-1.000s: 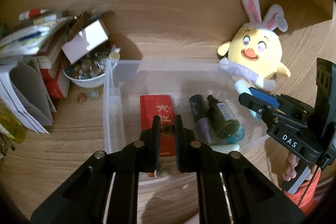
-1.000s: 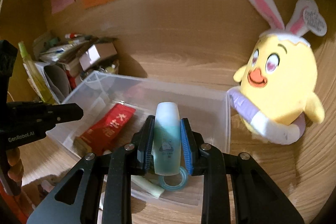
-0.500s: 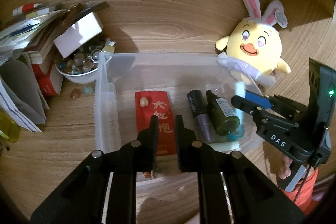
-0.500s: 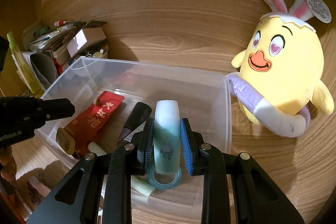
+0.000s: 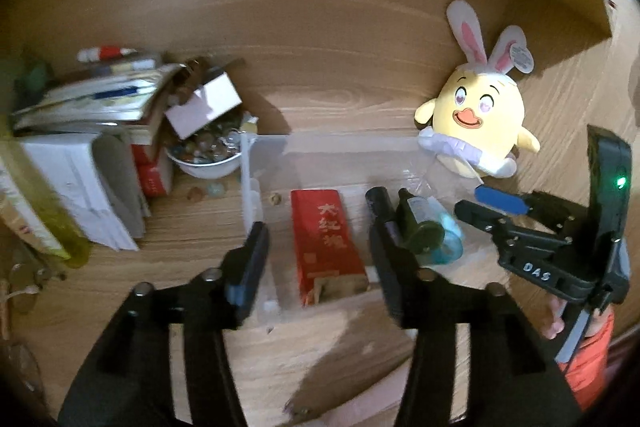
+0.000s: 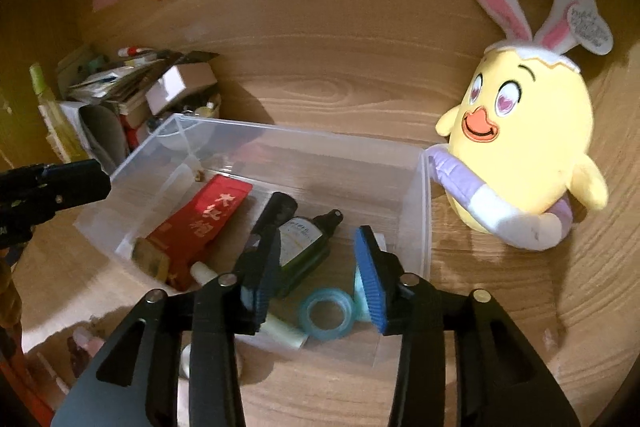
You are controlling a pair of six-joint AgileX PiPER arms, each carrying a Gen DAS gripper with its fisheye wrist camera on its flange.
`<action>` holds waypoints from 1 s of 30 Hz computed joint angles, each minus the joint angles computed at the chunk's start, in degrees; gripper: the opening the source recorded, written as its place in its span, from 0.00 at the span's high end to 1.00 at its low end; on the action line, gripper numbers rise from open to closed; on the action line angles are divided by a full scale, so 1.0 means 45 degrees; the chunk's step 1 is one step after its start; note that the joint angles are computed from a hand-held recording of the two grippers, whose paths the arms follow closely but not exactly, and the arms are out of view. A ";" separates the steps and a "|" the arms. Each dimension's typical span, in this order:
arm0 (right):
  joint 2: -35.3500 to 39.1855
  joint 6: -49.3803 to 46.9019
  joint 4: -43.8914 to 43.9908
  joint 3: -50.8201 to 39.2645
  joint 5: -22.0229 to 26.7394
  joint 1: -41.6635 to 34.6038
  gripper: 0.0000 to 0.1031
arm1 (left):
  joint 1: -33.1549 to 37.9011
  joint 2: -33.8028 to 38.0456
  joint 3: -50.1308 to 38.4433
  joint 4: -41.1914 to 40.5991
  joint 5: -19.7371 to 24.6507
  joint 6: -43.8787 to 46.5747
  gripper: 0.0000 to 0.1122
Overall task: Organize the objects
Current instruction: 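Withdraw both grippers from the box toward the remaining items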
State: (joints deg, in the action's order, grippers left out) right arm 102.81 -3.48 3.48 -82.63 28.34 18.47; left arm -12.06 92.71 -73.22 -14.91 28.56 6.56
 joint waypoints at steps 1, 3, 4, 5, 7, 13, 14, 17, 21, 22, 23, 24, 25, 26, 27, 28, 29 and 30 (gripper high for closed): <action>-0.0231 0.0089 -0.0114 0.0242 -0.0097 0.0090 0.62 | -0.0109 -0.0333 0.0401 0.0425 -0.0210 -0.0287 0.47; -0.0766 0.0215 -0.0301 0.0819 -0.0321 0.0269 0.56 | -0.0268 -0.0804 0.0982 0.1113 -0.0442 -0.0794 0.42; -0.0989 0.0285 -0.0375 0.1070 -0.0428 0.0350 0.51 | -0.0359 -0.1100 0.1359 0.1504 -0.0573 -0.1101 0.39; -0.1257 0.0403 -0.0476 0.1385 -0.0576 0.0453 0.50 | -0.0377 -0.1315 0.1643 0.1591 -0.0655 -0.1139 0.37; -0.1797 0.0676 -0.0670 0.2017 -0.0834 0.0684 0.47 | -0.0402 -0.1850 0.2345 0.1798 -0.0805 -0.1270 0.34; -0.3405 0.0958 -0.0587 0.4091 -0.1380 0.1349 0.43 | -0.0465 -0.3303 0.4337 0.2303 -0.1060 -0.1656 0.27; -0.3676 0.1090 -0.0647 0.4455 -0.1470 0.1469 0.42 | -0.0402 -0.3580 0.4736 0.2160 -0.1050 -0.1490 0.27; -0.4353 0.1936 -0.1109 0.5501 -0.1807 0.1931 0.41 | -0.0374 -0.4166 0.5606 0.2144 -0.0999 -0.1498 0.27; -0.5148 0.2740 -0.1429 0.6723 -0.1997 0.2497 0.41 | -0.0279 -0.4975 0.6779 0.1919 -0.0833 -0.1297 0.27; -0.5312 0.2860 -0.1423 0.6972 -0.2013 0.2597 0.41 | -0.0219 -0.5175 0.7037 0.1754 -0.0795 -0.1115 0.27; -0.5483 0.2991 -0.1374 0.7271 -0.2025 0.2757 0.41 | -0.0180 -0.5400 0.7330 0.1651 -0.0760 -0.0991 0.27; -0.5549 0.2955 -0.1284 0.7417 -0.2042 0.2815 0.41 | -0.0191 -0.5558 0.7549 0.1645 -0.0740 -0.0978 0.27; -0.5641 0.3066 -0.1321 0.7593 -0.2034 0.2946 0.41 | -0.0196 -0.5723 0.7783 0.1599 -0.0720 -0.0922 0.27; -0.5743 0.3422 -0.1592 0.7782 -0.2031 0.3144 0.41 | -0.0219 -0.5880 0.8024 0.1545 -0.0699 -0.0858 0.27; -0.5849 0.3758 -0.1837 0.7975 -0.2047 0.3337 0.41 | -0.0250 -0.6012 0.8225 0.1522 -0.0680 -0.0816 0.27; -0.5920 0.3959 -0.1961 0.8113 -0.2066 0.3468 0.41 | -0.0275 -0.6157 0.8435 0.1470 -0.0674 -0.0754 0.27; -0.6023 0.4176 -0.2063 0.8299 -0.2071 0.3651 0.41 | -0.0273 -0.6298 0.8651 0.1299 -0.0659 -0.0573 0.27; -0.6090 0.4266 -0.2085 0.8420 -0.2085 0.3751 0.41 | -0.0242 -0.6401 0.8818 0.1015 -0.0625 -0.0280 0.27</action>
State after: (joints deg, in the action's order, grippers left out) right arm 75.40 15.71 -5.90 -44.74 18.95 35.35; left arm -13.15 63.90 -33.54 -10.34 25.74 5.30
